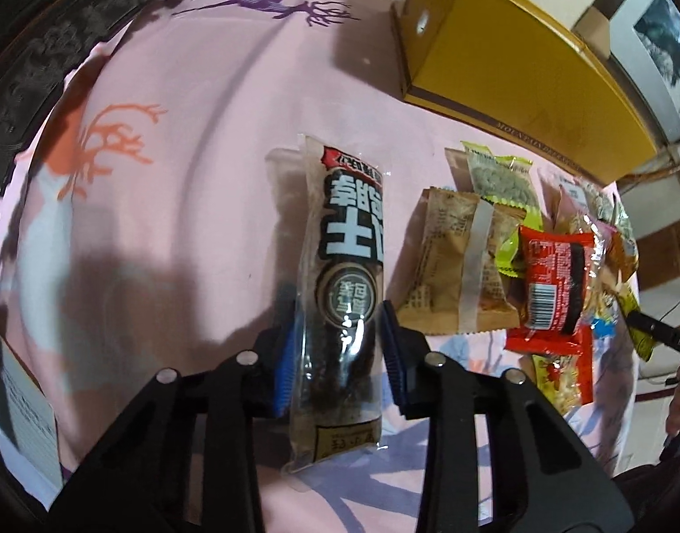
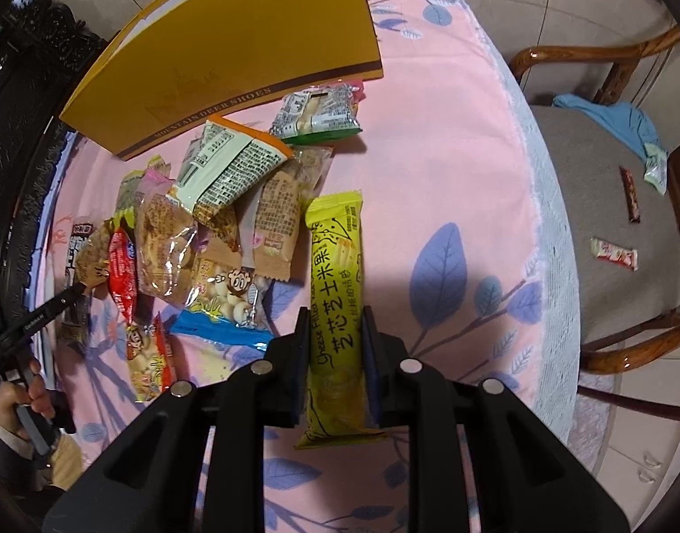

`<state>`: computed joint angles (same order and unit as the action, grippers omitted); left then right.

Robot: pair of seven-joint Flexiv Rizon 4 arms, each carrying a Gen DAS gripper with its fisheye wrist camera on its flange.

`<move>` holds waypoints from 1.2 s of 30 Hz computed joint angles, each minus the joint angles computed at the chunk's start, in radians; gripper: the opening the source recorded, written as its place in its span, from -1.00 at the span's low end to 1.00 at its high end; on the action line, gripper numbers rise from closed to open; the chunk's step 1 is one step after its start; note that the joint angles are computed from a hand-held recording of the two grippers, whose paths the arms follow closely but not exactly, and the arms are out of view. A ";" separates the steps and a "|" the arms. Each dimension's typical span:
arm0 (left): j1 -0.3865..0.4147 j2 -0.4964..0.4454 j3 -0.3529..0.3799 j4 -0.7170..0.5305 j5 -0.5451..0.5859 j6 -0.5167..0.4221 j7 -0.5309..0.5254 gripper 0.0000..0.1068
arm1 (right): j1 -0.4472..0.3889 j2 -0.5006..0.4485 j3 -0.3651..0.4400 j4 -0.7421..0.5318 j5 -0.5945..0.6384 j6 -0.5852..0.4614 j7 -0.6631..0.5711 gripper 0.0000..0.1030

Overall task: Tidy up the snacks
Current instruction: 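Lift both bars and carry them over the yellow box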

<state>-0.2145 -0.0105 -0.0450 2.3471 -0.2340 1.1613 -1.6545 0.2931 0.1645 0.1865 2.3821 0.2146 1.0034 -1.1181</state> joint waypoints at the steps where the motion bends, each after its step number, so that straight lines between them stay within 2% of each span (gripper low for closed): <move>1: -0.002 0.004 0.000 0.005 -0.004 0.005 -0.006 -0.37 | 0.001 0.007 -0.004 -0.003 0.013 -0.008 -0.009 -0.58; 5: -0.014 0.017 -0.002 0.039 -0.066 0.036 0.007 -0.39 | 0.001 0.034 -0.009 -0.012 0.032 -0.038 -0.024 -0.58; 16: -0.047 0.121 -0.001 0.063 -0.068 0.089 0.005 -0.40 | 0.016 0.144 0.004 0.009 0.026 -0.027 -0.006 -0.58; 27: -0.095 0.177 -0.010 0.005 -0.083 0.098 0.055 -0.40 | 0.028 0.229 -0.009 0.023 0.003 -0.015 0.016 -0.58; 33: -0.123 0.173 -0.019 -0.039 -0.115 0.117 0.082 -0.40 | 0.023 0.267 -0.016 0.003 -0.012 0.002 0.025 -0.58; 36: -0.127 0.157 -0.025 -0.084 -0.120 0.119 0.104 -0.40 | 0.013 0.259 -0.012 -0.026 -0.053 0.046 0.027 -0.58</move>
